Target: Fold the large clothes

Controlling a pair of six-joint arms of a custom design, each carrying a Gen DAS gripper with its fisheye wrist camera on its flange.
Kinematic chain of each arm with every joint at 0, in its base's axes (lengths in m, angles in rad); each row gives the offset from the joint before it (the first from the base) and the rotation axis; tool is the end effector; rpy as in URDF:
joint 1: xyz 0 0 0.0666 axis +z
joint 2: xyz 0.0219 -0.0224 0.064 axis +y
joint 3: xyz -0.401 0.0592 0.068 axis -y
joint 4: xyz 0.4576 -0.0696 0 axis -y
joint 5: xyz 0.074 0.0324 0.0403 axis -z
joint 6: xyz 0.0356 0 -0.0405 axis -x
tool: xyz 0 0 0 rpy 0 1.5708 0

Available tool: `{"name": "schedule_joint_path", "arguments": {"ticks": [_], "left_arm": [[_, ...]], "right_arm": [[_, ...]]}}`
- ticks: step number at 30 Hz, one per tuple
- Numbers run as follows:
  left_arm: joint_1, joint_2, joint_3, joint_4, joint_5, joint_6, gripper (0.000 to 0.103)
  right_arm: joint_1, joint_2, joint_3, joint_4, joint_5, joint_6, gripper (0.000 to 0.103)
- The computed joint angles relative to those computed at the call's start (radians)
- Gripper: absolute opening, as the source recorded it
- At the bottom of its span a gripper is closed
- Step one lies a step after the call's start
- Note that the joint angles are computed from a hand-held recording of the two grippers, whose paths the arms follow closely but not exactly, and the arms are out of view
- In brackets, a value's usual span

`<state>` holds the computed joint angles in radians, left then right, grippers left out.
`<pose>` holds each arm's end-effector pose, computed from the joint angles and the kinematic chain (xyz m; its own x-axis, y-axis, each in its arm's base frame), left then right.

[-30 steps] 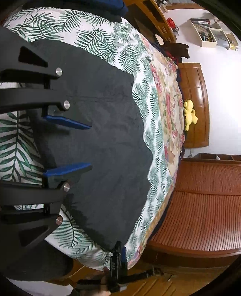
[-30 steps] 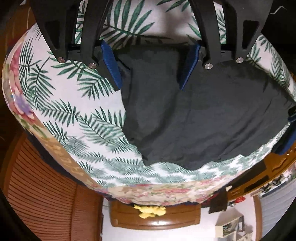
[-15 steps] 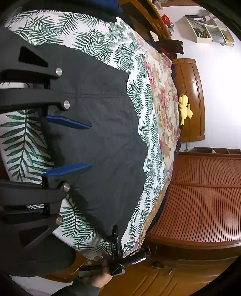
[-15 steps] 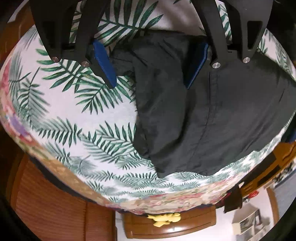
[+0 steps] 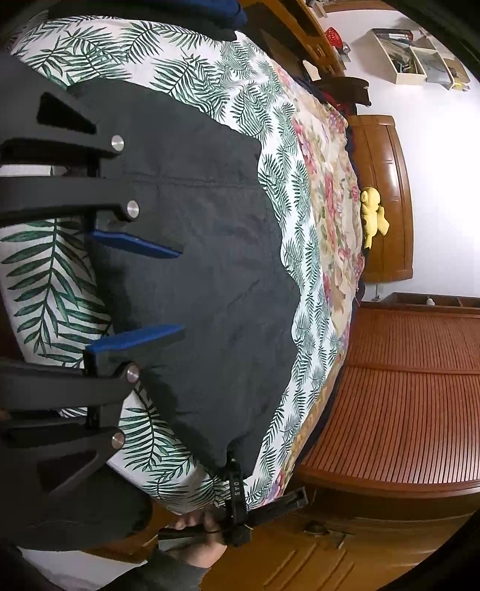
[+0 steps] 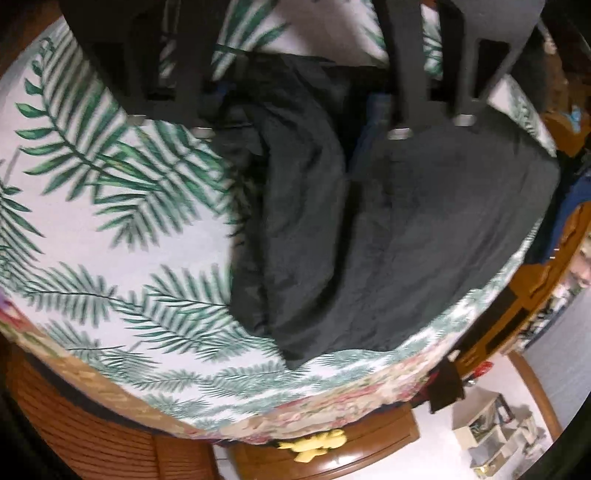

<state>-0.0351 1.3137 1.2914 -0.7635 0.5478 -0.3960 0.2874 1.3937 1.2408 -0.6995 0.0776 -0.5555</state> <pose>0.5158 -0.0371 0.4515 -0.4988 0.3470 -0.7942 0.6398 0.7656 -0.0673 0.5210 0.1507 0.3850 -0.7367 0.3305 -0.5900 0.1822 0.9372 0.2975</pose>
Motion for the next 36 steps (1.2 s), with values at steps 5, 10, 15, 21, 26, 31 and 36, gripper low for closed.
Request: {"name": "schedule_joint_path", "arguments": {"ticks": [5,10,15,21,26,31,36], "left_arm": [[0.006,-0.010,-0.004,0.007,-0.005,0.007,0.036],[0.030,-0.019,-0.003,0.013,0.000,0.012,0.036],[0.067,-0.018,0.007,0.014,0.015,0.015,0.036],[0.127,-0.008,0.016,0.023,0.027,0.024,0.036],[0.183,-0.004,0.018,0.036,0.042,0.038,0.036],[0.240,0.009,0.026,0.034,0.048,0.039,0.036],[0.279,0.020,0.034,0.031,0.041,0.031,0.036]], "right_arm": [[0.027,-0.030,0.010,0.023,0.072,0.045,0.016],[0.066,-0.048,0.051,0.071,0.119,0.075,0.014],[0.100,-0.005,0.146,0.096,0.117,0.122,0.013],[0.169,0.116,0.327,0.117,0.098,0.231,0.012],[0.239,0.293,0.556,0.078,0.040,0.326,0.011],[0.295,0.494,0.818,0.023,-0.026,0.375,0.011],[0.327,0.658,1.027,-0.062,-0.095,0.323,0.011]]}}
